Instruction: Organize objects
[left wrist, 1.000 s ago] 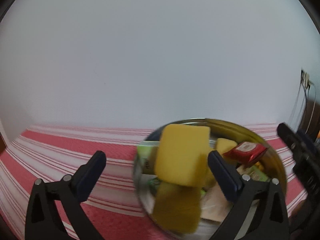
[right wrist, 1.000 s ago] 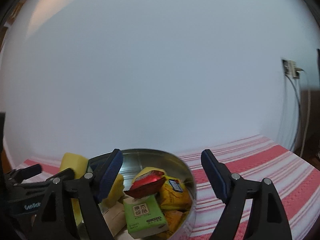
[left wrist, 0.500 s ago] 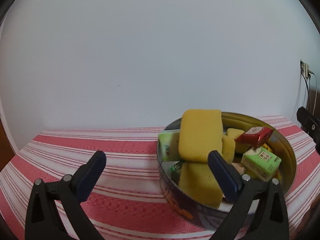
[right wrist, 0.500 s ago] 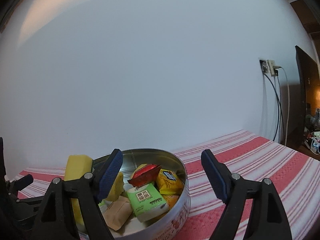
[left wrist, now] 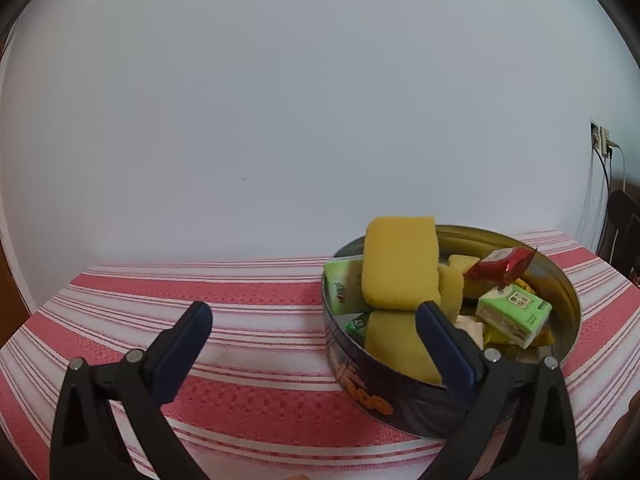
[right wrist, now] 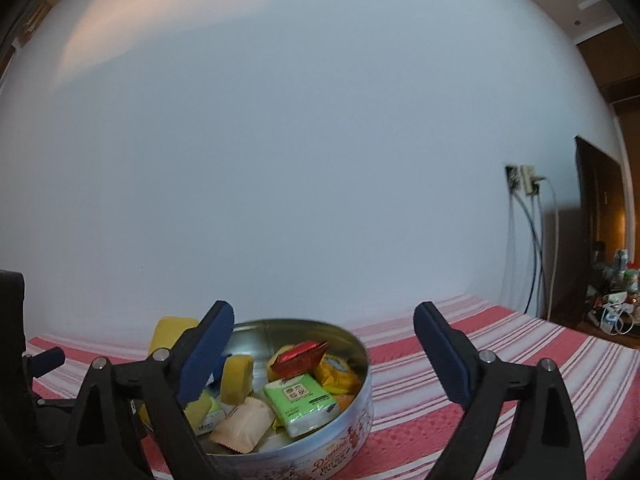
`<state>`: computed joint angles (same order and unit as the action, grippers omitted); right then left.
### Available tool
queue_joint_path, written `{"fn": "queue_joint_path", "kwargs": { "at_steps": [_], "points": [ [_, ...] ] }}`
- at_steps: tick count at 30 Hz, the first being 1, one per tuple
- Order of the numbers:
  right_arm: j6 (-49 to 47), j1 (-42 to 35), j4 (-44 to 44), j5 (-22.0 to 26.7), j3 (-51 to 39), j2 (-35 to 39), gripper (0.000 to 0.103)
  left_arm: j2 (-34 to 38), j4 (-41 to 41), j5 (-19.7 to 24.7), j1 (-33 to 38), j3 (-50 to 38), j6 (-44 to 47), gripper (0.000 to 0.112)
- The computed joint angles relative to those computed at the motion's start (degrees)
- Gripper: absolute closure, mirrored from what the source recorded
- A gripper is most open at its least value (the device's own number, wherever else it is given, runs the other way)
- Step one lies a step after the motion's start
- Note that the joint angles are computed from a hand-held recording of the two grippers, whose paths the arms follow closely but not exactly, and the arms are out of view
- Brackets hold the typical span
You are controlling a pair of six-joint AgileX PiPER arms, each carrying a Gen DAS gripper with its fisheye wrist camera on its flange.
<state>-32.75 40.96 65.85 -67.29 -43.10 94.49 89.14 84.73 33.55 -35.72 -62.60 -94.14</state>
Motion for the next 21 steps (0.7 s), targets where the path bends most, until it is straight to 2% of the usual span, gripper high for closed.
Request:
{"fn": "queue_joint_path", "kwargs": {
  "at_steps": [5, 11, 21],
  "points": [
    [1.44, -0.07, 1.16, 0.43, 0.06, -0.52, 0.004, -0.55, -2.20, -0.67, 0.65, 0.06, 1.13, 0.009],
    [2.45, -4.01, -1.67, 6.61, -0.10, -1.57, 0.003, 0.04, -3.23, 0.34, 0.12, -0.97, 1.74, 0.009],
    [-0.59, -2.57, 0.01, 4.65, -1.06, -0.71, 0.003, 1.09, -4.71, 0.52, 0.11, -2.18, 2.08, 0.009]
  ]
}}
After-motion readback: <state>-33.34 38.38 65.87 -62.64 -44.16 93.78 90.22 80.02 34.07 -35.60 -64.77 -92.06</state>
